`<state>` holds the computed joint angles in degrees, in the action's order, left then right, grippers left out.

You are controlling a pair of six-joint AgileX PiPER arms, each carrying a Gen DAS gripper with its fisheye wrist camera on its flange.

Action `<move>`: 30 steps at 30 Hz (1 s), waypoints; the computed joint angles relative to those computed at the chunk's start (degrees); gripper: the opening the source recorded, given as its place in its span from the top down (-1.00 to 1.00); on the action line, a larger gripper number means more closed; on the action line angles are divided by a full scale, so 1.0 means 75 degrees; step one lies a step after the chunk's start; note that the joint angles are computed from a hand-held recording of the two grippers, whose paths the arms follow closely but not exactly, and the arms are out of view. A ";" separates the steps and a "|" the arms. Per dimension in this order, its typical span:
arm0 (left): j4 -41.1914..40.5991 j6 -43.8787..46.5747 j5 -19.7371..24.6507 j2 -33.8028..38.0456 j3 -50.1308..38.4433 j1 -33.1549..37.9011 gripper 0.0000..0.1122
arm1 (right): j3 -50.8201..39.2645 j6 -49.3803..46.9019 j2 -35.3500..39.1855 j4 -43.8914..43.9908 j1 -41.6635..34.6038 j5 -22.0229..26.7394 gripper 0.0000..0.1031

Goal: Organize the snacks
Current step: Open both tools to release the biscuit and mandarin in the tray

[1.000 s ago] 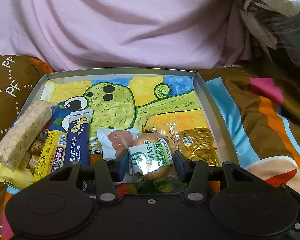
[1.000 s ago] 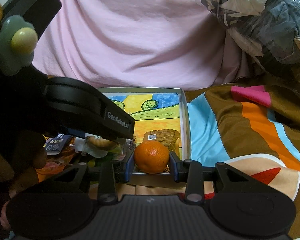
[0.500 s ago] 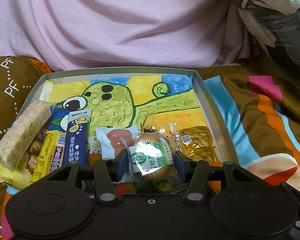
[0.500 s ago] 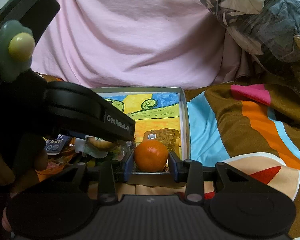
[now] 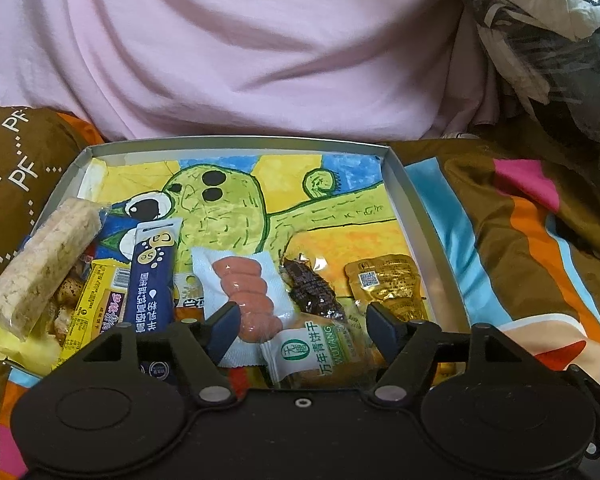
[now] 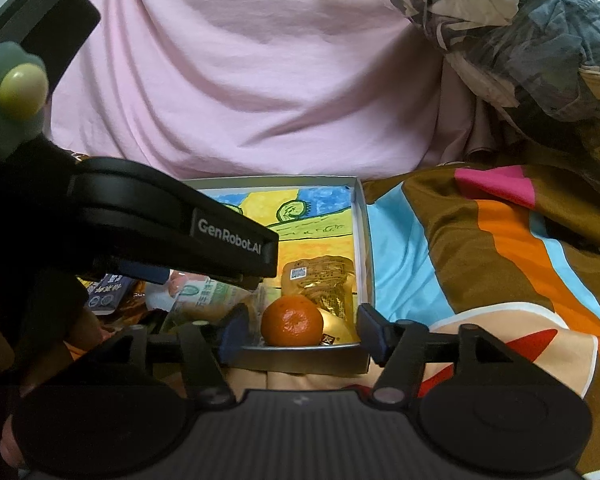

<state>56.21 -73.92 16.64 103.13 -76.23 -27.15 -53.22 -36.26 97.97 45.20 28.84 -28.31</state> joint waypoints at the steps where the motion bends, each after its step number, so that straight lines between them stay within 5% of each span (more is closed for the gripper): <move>1: 0.0060 -0.0058 -0.0004 -0.0013 0.0011 -0.0004 -0.32 | 0.0013 0.0035 -0.0007 -0.0028 0.0003 -0.0014 -0.37; 18: 0.3505 -0.3746 0.0461 -0.0608 0.0937 -0.0070 -0.82 | 0.0251 0.0229 -0.0123 -0.0075 0.0166 -0.0430 -0.82; 30: 0.5008 -0.5564 0.1130 -0.1030 0.1622 -0.0049 -0.82 | 0.0364 0.0564 -0.0177 -0.0172 0.0254 -0.0928 -0.99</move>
<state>93.77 -115.65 25.11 95.41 -64.07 -27.51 -50.49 -32.02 96.64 43.91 30.75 -35.27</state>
